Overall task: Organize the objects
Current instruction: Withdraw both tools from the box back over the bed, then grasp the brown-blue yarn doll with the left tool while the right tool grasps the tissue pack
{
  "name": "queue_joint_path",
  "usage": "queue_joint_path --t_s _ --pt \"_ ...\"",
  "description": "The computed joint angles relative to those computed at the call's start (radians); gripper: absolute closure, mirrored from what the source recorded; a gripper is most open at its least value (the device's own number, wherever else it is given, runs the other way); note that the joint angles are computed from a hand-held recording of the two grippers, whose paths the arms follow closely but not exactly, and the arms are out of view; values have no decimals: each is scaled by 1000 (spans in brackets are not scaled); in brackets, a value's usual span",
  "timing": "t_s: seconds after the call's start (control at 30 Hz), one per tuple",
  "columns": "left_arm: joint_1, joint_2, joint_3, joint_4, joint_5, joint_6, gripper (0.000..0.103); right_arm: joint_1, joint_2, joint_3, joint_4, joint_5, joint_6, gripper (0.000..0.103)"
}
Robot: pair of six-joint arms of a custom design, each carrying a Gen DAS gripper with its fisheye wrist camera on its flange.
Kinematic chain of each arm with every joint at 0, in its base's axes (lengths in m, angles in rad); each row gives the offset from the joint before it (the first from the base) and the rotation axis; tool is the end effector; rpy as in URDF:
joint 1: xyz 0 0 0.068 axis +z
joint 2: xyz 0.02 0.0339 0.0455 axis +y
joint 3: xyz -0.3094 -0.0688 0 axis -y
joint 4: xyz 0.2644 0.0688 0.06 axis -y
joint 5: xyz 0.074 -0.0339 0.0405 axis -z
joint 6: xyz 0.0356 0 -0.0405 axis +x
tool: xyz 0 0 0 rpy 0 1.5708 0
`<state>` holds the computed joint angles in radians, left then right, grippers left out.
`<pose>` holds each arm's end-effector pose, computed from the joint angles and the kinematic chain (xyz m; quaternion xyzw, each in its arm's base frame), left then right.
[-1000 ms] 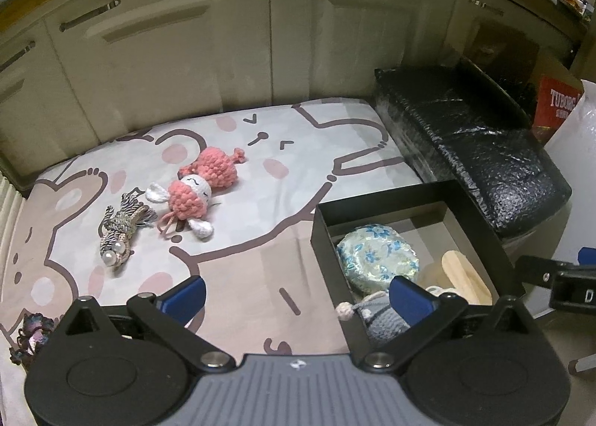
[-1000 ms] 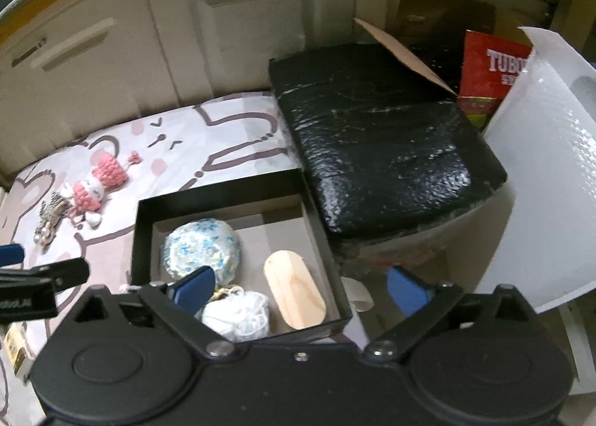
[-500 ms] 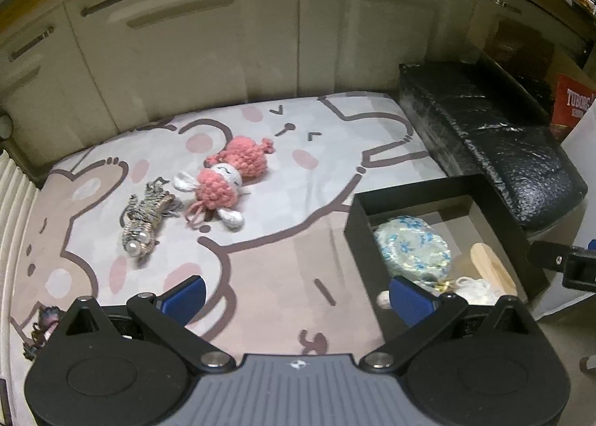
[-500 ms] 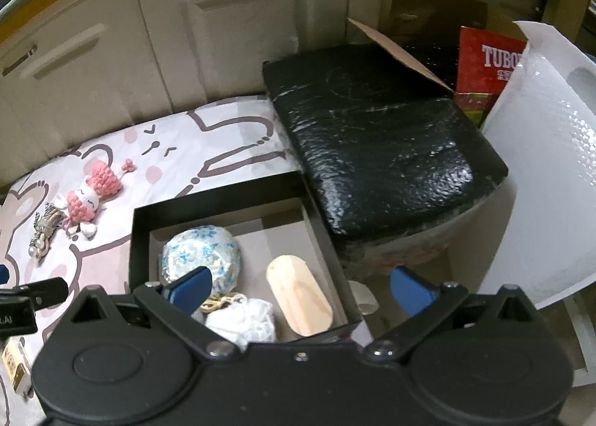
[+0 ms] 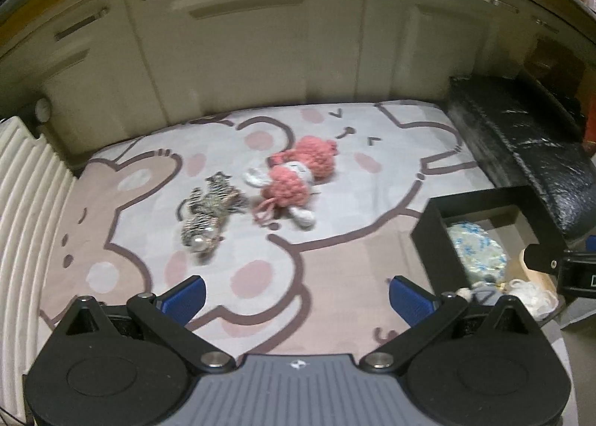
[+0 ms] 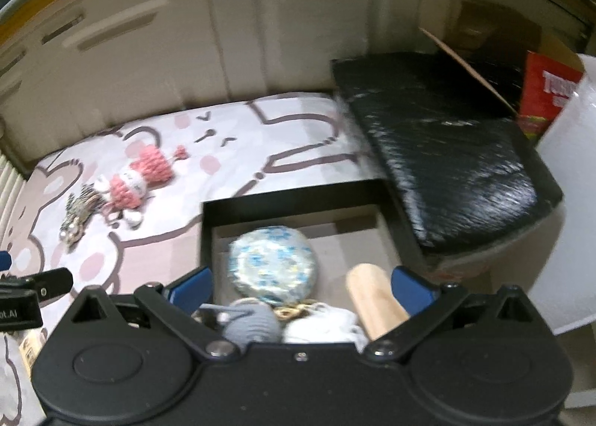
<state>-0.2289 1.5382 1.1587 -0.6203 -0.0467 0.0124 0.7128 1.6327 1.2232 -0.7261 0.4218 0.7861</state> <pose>0.3285 -0.0748 0.2883 0.1089 0.9531 -0.0081 0.2823 0.2747 0.2182 0.2755 0.0801 0.9525 -0.0058 0.2938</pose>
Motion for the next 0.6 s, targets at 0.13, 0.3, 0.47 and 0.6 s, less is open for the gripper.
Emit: queue_joint_path --t_s 0.13,0.3,0.47,0.6 --pt "61 -10 -4 -1 12 20 0 25 58 60 3 -15 -6 0" --pt "140 -21 -9 6 34 43 0 55 119 130 6 -30 -27 0" --pt "212 -31 -16 9 52 65 0 82 171 196 11 -41 -53 0" --pt "259 -34 -16 6 60 85 0 102 211 251 15 -52 -69 0"
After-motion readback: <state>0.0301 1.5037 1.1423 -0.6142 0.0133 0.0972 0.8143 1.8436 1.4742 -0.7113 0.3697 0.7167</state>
